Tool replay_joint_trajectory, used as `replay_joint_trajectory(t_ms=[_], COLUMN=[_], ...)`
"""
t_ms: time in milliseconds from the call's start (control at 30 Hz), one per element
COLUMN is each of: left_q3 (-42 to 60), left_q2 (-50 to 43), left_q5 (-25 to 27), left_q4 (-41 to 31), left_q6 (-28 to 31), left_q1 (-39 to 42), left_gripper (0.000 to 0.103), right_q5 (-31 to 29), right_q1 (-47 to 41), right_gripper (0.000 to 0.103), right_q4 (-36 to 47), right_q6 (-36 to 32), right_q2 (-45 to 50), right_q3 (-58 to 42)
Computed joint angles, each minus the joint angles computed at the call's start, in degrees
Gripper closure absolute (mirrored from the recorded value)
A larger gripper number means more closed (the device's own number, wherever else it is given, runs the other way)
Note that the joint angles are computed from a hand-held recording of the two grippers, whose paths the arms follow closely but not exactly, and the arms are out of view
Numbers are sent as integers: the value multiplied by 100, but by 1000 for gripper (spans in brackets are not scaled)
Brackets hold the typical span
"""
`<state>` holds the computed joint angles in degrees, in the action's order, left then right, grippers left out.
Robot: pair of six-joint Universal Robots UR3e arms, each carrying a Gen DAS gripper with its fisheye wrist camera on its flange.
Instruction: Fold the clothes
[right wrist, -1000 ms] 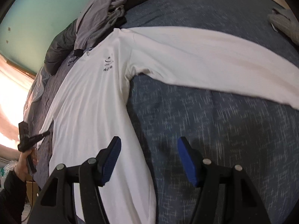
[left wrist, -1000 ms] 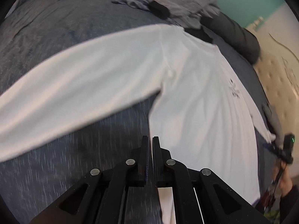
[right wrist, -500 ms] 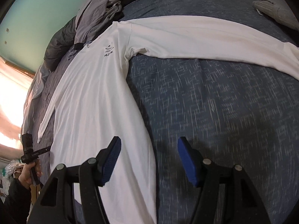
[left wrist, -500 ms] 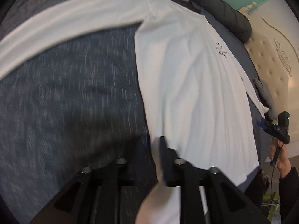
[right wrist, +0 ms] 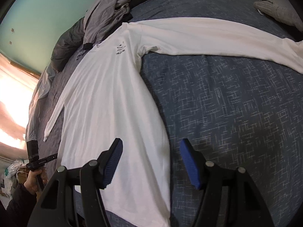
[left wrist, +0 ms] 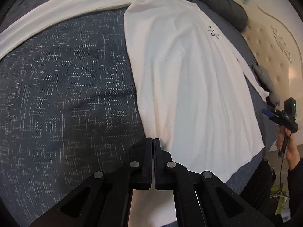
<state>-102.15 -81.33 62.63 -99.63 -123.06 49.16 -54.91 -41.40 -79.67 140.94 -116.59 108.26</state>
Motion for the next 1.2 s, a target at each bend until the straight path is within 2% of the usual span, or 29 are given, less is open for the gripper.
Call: replay_joint_trajectory(t_ms=[167, 400, 433, 567, 633, 700, 733, 767, 967, 1033, 1200], left_q3=[29, 197, 224, 278, 204, 72, 9, -50, -408, -582, -489], left_q2=[191, -38, -113, -73, 12, 124, 148, 137, 209, 557, 763], left_q5=[-36, 72, 50, -34, 83, 194, 236, 294, 427, 490, 592], left_q4=[3, 532, 533, 27, -102, -62, -51, -40, 111, -273, -670], left_q6=[-57, -435, -497, -131, 64, 156, 182, 172, 164, 578, 853], left_q1=[219, 530, 498, 566, 458, 370, 343, 313, 252, 622, 900], left_gripper=[103, 103, 103, 102, 98, 88, 76, 70, 71, 71, 70], right_q5=[7, -138, -163, -352, -594, -850, -946, -1006, -1301, -1317, -1658], right_q1=[-71, -108, -114, -115, 3, 96, 115, 91, -3, -160, -710], right_gripper=[39, 39, 39, 39, 39, 39, 39, 39, 39, 39, 39], right_q4=[217, 178, 163, 156, 124, 81, 87, 141, 645, 987, 1790], right_q6=[-127, -118, -127, -161, -123, -167, -210, -258, -590, -817, -1501], right_q2=[-107, -158, -185, -222, -183, -221, -253, -293, -628, -769, -1234], right_q3=[-101, -12, 29, 137, 148, 210, 247, 294, 509, 470, 360])
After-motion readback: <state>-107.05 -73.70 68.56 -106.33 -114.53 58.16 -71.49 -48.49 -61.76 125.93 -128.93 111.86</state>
